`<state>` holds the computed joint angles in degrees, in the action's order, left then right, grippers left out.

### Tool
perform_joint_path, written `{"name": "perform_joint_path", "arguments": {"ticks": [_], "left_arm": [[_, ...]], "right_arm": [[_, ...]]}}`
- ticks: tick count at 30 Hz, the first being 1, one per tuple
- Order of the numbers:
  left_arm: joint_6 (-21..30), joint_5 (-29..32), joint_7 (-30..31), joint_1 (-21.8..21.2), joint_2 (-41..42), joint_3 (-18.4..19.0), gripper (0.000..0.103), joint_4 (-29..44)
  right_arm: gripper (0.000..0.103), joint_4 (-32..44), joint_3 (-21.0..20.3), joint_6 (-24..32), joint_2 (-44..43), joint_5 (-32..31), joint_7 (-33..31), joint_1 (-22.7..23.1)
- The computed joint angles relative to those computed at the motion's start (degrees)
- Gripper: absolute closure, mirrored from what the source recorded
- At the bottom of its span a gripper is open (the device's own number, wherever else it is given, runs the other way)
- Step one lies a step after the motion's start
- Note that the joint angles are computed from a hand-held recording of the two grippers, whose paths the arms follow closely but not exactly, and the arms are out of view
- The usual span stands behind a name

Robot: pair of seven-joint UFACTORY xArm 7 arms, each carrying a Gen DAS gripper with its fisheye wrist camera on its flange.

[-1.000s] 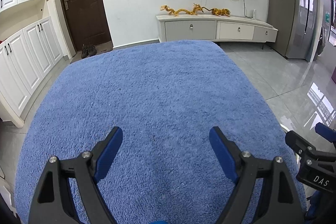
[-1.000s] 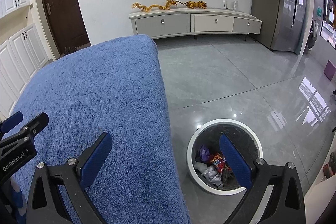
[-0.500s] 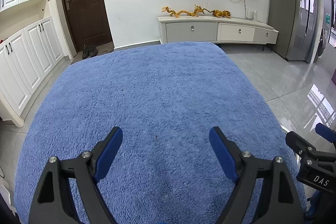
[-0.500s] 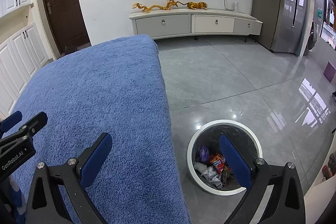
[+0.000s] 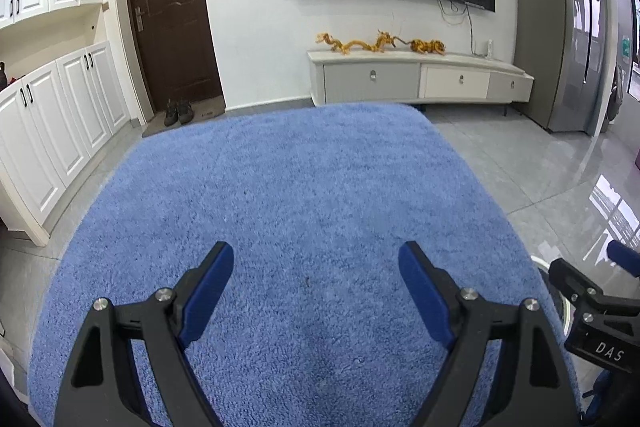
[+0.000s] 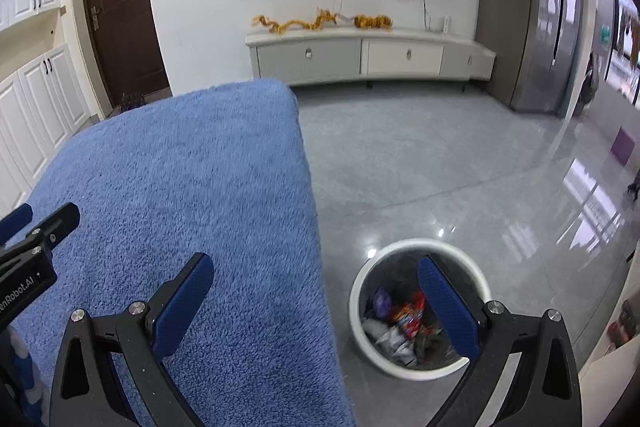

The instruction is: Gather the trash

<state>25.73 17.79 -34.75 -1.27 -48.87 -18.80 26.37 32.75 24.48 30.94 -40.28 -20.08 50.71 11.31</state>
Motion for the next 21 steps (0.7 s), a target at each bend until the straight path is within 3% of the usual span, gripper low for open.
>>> {"name": "perform_joint_path", "arguments": {"ticks": [11,21], "left_arm": [[-1.3,1.2,-2.5,3.1,-7.0,-1.3,0.019,-0.9],[0.7,0.1,-1.8,3.2,-13.2,-0.7,0.019,-1.3]], "right_arm": [[0.000,0.1,3.3,-1.3,-6.8,-3.2,1.8,-2.7],[0.000,-0.4,4.0,-1.5,-11.8,-1.5,1.2,-2.8]]}}
